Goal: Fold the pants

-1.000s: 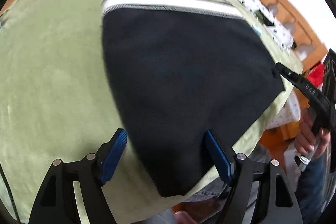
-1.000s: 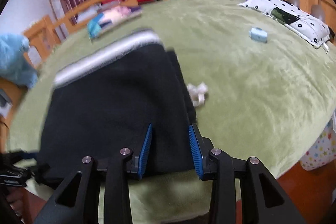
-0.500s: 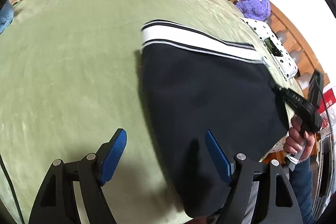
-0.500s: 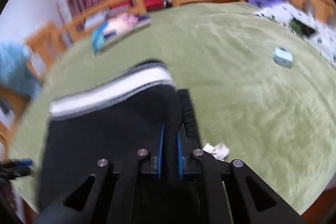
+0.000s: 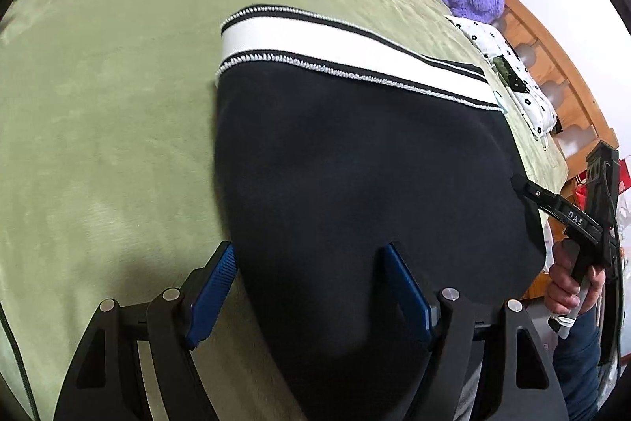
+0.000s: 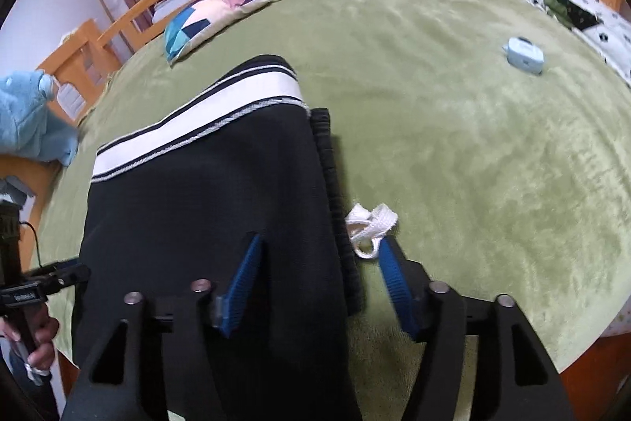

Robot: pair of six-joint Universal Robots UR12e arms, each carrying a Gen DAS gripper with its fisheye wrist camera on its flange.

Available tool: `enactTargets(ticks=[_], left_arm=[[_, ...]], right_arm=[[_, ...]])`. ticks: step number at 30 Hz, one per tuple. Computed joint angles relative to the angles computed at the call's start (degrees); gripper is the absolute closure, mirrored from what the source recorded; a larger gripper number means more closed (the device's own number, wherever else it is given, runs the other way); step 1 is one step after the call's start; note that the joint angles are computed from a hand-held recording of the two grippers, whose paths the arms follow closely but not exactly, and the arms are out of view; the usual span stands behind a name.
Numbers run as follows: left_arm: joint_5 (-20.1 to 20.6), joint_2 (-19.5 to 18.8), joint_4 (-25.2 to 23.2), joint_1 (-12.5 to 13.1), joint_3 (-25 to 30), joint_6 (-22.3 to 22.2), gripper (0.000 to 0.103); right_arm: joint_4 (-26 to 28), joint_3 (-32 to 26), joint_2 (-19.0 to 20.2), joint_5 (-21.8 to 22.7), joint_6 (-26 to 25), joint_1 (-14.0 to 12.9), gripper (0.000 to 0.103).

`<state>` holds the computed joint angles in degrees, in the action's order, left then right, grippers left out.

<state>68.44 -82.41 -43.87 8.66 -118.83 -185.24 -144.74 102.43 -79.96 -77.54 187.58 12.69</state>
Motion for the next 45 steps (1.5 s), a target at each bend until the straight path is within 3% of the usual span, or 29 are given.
enactTargets(ticks=[4,9,14,17,19,21,25,28,33,35,41,45], left_arm=[[-1.9,-1.6,0.4,0.4,0.3,-1.2,0.025],[-4.6,-3.2,2.5,0.9,0.0,-2.5,0.022],[-5.7,-4.4,5.7,0.9,-0.2,-5.4,0.023],[-5.8,-4.8,6.3,0.6,0.3,-6.5,0.047],[-6.0,-4.1,6.4,0.9,0.3,-4.9,0.074],[-7.0,-3.3,6.6,1.5,0.5,-2.7,0.082],[-9.8,-2.1,6.4,3.0,0.9,-1.2,0.085],[-9.6,-1.2,5.7,3.7,2.0,0.8,0.086],[-7.5,0.4,3.3,6.5,3.2,4.2,0.087],[-7.9,1.3,1.5,9.3,3.4,4.8,0.087],[-4.7,3.4,-0.8,15.9,2.8,7.1,0.087],[-5.5,2.8,-2.7,18.9,2.3,6.1,0.086]], right_arm=[[1.2,-1.0,2.0,4.2,1.0,-0.8,0.022],[3.3,-3.4,4.9,8.4,2.6,-1.0,0.022],[4.2,-4.9,6.1,6.7,0.9,0.4,0.021],[4.0,-5.0,6.3,6.4,2.3,0.8,0.022],[4.1,-5.2,6.1,5.2,3.2,1.2,0.027],[4.7,-5.5,5.6,2.6,2.3,2.0,0.035],[0.5,-4.4,3.5,2.8,3.9,2.3,0.061],[-0.7,-4.3,2.3,2.2,3.8,3.1,0.073],[-4.1,-4.9,2.7,5.3,6.4,4.8,0.076],[-5.3,-4.9,3.3,7.4,7.9,5.5,0.076],[-8.2,-9.1,8.4,13.6,9.7,9.5,0.077],[-8.0,-12.7,11.2,13.7,8.8,11.8,0.077]])
